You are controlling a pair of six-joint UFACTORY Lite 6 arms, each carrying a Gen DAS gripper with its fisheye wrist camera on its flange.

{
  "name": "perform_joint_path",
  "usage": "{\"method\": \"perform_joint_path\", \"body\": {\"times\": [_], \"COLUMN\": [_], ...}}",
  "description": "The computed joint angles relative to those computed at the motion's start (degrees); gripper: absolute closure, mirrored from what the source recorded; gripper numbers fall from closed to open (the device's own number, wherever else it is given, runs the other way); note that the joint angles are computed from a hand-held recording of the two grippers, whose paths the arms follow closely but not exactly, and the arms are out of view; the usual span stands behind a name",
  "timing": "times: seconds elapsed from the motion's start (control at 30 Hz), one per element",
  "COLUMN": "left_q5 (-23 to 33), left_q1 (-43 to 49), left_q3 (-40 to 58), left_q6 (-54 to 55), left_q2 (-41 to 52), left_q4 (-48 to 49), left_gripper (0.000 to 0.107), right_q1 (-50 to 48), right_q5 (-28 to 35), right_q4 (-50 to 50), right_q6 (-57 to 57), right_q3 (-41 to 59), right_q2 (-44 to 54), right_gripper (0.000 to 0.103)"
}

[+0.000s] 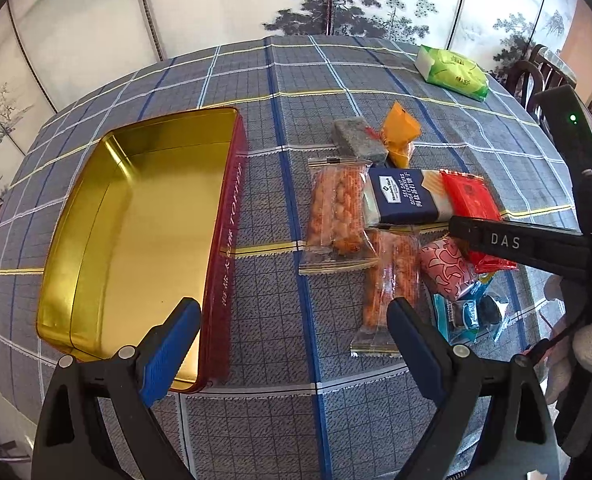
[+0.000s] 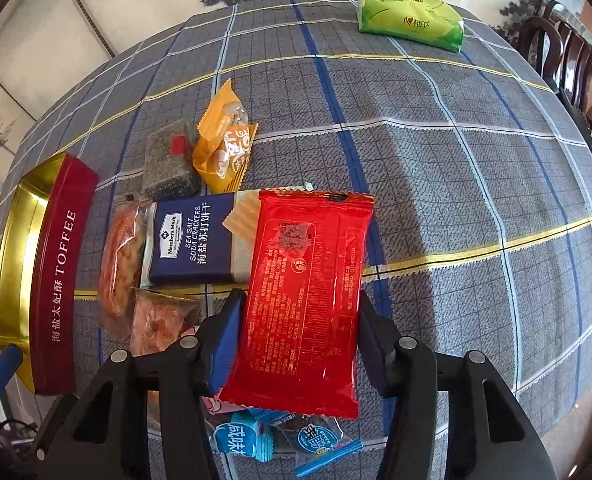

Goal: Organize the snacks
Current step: 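Close the right gripper on the red wrapped bar and lift it, then grasp a clear bag of orange crackers with the left gripper while the right holds the red bar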

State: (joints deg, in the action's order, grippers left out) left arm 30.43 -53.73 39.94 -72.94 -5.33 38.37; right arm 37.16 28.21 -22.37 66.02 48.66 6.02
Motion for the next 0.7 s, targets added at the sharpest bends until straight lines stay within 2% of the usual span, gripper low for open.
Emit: {"method": "perform_joint_path", "body": {"times": [0.37,0.43,0.5,0.57,0.7], "left_q5": [0.6,0.7,0.3,-0.5,-2.1], "left_q1": [-2.0,-2.4,-2.1,-1.6,-1.0], "left_q3": [5.0,6.4,7.8,8.9,10.8], "left_q6": [3.1,4.2,6.8,9.3,13.9], "left_q2": [4.1,5.1,6.2,7.2,9.4], "left_q4": [-1.3,-1.6,-3.4,-5.3,-8.9], "left_gripper": [0.015,0.019,0.024,0.024,0.025], "right_q1": [-5.6,-7.3,-9.2,-9.8,-14.9], "right_q5": [-2.8,-2.7,-2.7,-1.7,-5.8], "right_q4": [-10.4,-12.2,-16.1,-23.4,-36.1], "right_q6": [0.8,0.5,2.1,7.4,16.7], "right_q3": [-9.5,-11.7,-13.7,-14.9,-18.2], "right_q2": [-8.3,-10.1,-11.3,-11.3,-11.3], "right_gripper": [0.057,0.057,0.057,0.057,0.057]}}
